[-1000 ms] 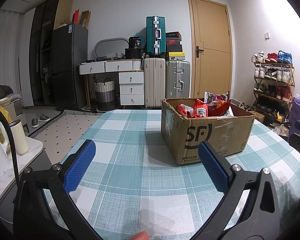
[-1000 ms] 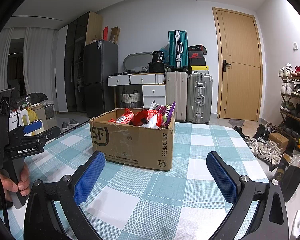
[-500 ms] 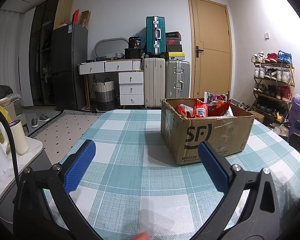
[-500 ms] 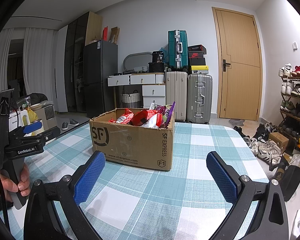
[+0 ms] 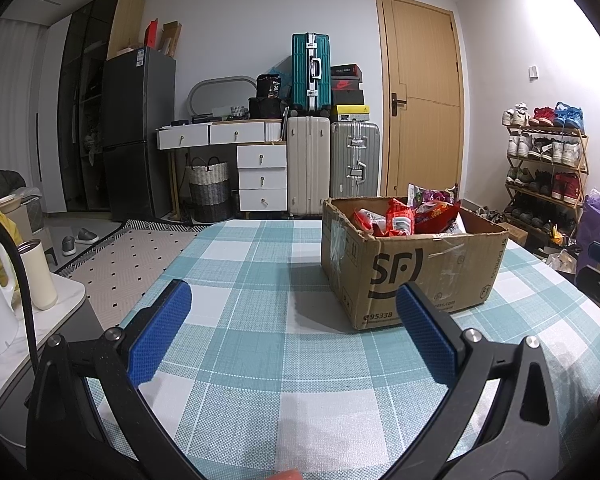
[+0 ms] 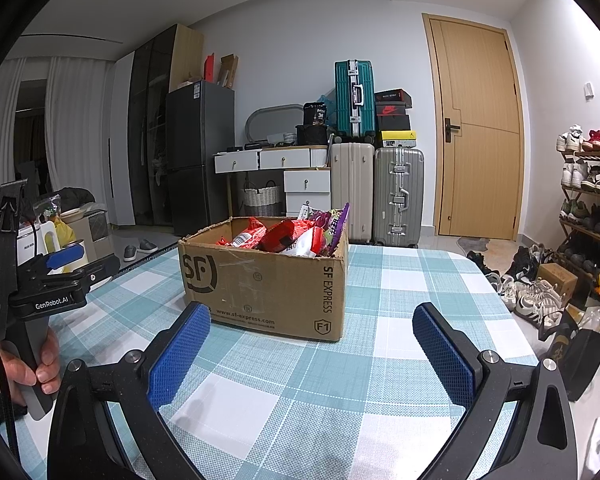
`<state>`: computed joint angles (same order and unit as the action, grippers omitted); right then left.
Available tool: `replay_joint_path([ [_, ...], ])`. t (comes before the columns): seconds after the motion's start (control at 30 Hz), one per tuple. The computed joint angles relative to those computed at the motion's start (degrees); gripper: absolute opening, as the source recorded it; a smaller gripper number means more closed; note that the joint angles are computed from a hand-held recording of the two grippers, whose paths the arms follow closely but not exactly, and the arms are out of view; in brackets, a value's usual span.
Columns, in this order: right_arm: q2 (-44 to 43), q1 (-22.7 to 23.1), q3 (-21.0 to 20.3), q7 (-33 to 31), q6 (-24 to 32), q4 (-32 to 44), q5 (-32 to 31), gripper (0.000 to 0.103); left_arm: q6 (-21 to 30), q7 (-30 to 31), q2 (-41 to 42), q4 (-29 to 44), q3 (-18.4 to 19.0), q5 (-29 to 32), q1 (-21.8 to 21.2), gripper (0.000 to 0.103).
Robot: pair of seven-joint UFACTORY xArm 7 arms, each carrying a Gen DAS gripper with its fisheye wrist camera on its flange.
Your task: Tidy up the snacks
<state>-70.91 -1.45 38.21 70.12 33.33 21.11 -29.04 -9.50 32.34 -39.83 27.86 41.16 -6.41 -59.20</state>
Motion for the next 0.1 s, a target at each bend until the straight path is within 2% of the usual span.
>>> replay_joint_path([
  [0.1, 0.0, 0.1, -0.1, 0.1, 0.1, 0.0, 0.0, 0.103, 0.4, 0.0, -0.4, 0.1, 0.1, 0.0, -0.3, 0.102],
])
